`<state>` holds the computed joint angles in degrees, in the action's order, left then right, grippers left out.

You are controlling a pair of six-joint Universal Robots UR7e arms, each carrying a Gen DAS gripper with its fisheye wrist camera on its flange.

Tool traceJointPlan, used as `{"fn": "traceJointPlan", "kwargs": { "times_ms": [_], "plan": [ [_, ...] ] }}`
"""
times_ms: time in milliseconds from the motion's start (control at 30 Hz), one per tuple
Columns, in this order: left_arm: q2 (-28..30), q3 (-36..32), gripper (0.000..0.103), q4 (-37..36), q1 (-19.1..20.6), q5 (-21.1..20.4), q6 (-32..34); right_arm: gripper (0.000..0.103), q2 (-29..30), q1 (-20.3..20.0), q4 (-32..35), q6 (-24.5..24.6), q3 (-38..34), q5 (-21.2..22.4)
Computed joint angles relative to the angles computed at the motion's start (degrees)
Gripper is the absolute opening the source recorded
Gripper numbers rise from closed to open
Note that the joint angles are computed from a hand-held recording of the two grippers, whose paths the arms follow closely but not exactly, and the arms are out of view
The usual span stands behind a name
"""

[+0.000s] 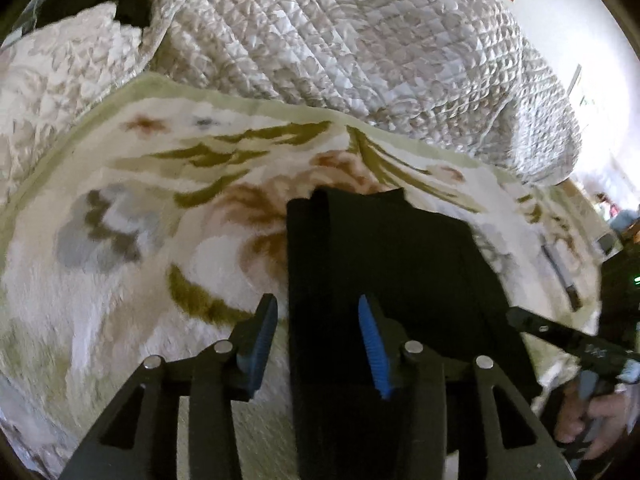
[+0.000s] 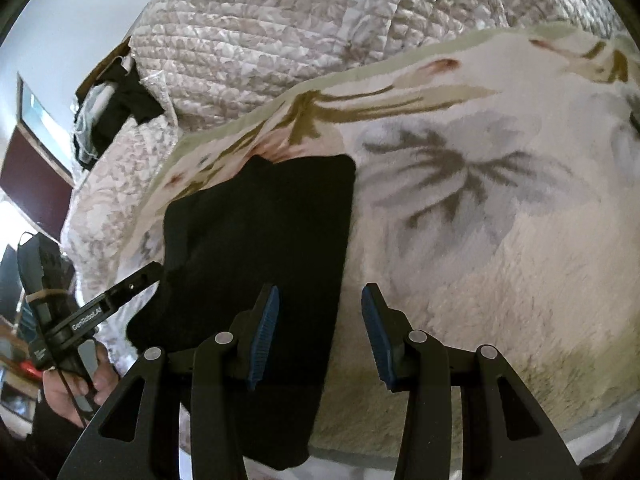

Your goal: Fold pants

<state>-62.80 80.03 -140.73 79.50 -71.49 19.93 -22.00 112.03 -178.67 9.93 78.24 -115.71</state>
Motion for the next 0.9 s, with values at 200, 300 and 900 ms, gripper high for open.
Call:
{"fn": "traceJointPlan", "kwargs": {
  "times_ms": [200,300,900],
  "plan": [
    [1.95,-1.70,0.068,3.65,0.12,0.27,-0.83,0.044,0.99,-1.56,0.06,0.86,-1.42,5.46],
    [2.89,-2.01,0.076,2.42,0.42,-0.52,-1.17,0.044,1.57,-2.32,-0.60,0.48,-2.26,7.37],
    [1.44,1.62,0.024,-2.27,-3.54,3.05,5.17,0.017,3.03,-0.79,-0.09,-3.44,-6.91,6.98]
  ]
}}
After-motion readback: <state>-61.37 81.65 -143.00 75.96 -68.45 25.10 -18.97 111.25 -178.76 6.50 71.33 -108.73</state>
